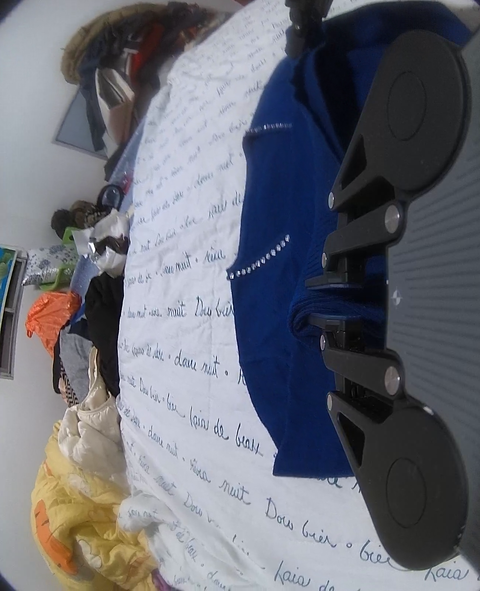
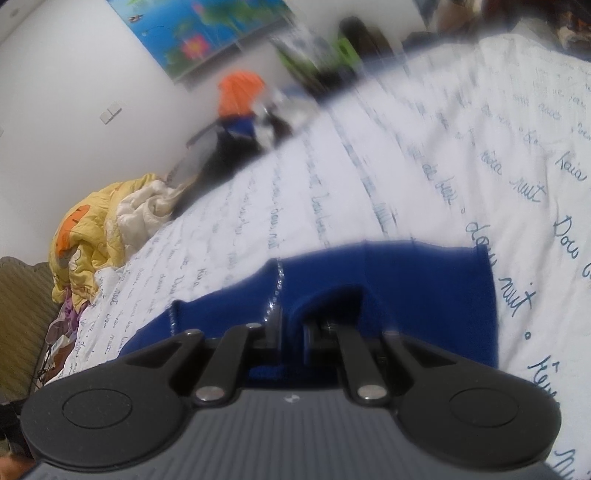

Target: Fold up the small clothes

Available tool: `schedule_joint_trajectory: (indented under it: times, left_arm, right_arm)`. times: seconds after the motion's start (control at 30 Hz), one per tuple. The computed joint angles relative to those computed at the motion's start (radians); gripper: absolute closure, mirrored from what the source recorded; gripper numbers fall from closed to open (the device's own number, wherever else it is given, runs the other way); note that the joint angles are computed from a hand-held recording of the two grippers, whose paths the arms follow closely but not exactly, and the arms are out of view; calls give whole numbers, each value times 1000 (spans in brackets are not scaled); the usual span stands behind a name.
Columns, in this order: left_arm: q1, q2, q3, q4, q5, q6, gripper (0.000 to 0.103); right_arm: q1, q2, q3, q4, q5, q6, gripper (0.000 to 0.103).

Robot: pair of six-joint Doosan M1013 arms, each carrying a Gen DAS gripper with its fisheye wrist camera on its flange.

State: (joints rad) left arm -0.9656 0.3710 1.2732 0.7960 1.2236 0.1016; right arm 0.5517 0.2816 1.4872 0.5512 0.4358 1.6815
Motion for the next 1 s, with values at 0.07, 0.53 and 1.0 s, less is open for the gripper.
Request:
schedule_joint_trajectory:
  times: [0.07, 0.53, 1.0]
  left_arm:
    - [-4, 16, -22, 13, 49, 18, 79]
    - [-6, 97, -120, 103, 276, 107, 23]
    - [-5, 97, -147, 149, 452, 46, 3]
  right_arm:
    - [-1, 7, -6, -8, 8, 18, 92]
    - [2, 49, -53, -117, 46, 164, 89]
    - [31, 33, -74, -468, -34, 386, 24]
